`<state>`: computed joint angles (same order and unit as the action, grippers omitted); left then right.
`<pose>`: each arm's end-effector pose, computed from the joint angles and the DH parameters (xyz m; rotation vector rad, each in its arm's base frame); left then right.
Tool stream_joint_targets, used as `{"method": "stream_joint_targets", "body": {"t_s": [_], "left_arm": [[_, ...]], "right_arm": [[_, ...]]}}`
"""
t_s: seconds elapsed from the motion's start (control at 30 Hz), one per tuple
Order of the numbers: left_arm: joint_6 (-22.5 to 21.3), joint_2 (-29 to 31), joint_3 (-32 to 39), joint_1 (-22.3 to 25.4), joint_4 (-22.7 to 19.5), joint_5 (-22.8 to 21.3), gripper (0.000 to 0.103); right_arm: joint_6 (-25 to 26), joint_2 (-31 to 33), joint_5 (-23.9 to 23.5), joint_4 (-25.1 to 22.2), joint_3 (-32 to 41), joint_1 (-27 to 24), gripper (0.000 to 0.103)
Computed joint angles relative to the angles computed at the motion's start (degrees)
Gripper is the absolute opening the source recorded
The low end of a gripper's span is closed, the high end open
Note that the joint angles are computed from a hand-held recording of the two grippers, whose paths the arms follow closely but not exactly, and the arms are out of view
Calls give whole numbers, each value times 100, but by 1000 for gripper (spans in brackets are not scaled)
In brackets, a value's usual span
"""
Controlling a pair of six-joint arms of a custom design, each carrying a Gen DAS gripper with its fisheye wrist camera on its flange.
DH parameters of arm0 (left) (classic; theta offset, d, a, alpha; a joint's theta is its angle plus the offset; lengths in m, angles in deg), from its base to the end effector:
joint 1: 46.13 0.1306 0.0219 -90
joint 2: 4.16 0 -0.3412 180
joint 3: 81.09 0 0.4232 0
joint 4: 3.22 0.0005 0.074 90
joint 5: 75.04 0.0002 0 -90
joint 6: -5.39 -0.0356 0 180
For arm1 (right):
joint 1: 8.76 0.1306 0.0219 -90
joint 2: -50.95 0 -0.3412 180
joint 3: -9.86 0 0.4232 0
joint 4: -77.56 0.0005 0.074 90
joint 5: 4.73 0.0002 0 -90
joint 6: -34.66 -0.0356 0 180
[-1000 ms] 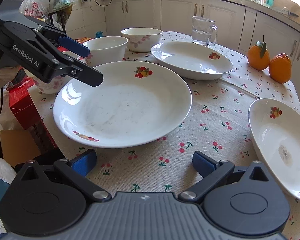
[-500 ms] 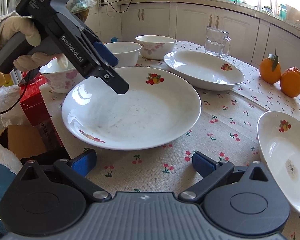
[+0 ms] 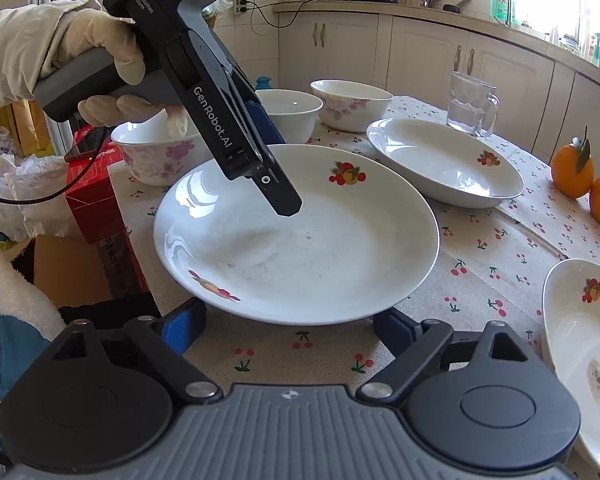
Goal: Organize plates and bowls
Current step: 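Grasp the rim of the fruit-decal white plate with the left gripper, then lift the fruit-decal plate off the cloth with the left gripper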
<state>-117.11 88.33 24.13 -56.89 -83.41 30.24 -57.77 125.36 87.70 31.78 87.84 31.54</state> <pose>0.4804 -0.1014 0.4646 1.0607 2.4793 -0.2538 0.3320 0.2789 0.4118 -0.7352 2.2106 0.3300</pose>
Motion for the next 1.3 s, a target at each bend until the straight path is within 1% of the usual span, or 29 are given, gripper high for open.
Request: {"method": "stream_joint_targets", "body": {"t_s": [0.03, 0.17, 0.3, 0.53, 0.8, 0.97, 1.13, 1.3], "left_arm": [[-14, 47, 45, -8, -41, -3, 78], [-161, 143, 159, -35, -128, -7, 77], [-290, 323, 390, -73, -328, 3, 70], [-320, 475, 612, -103, -558, -51, 69], [-478, 556, 701, -176, -616, -170, 69], [-455, 657, 860, -198, -857, -78, 69], [-525, 691, 909, -241, -948, -29, 69], [-528, 798, 1022, -265, -1041, -40, 69]], "right_arm": [[4, -1, 7, -11, 4, 5, 92], [0, -14, -4, -40, 7, 4, 90], [-23, -6, -9, -11, 1, -9, 90], [-49, -11, -6, -25, 9, -25, 86], [-93, 22, -60, 46, -4, -42, 88], [-55, -8, -123, -67, 21, -76, 88], [86, -108, -212, -163, -28, -158, 88], [40, -98, -246, -123, -40, -167, 89]]}}
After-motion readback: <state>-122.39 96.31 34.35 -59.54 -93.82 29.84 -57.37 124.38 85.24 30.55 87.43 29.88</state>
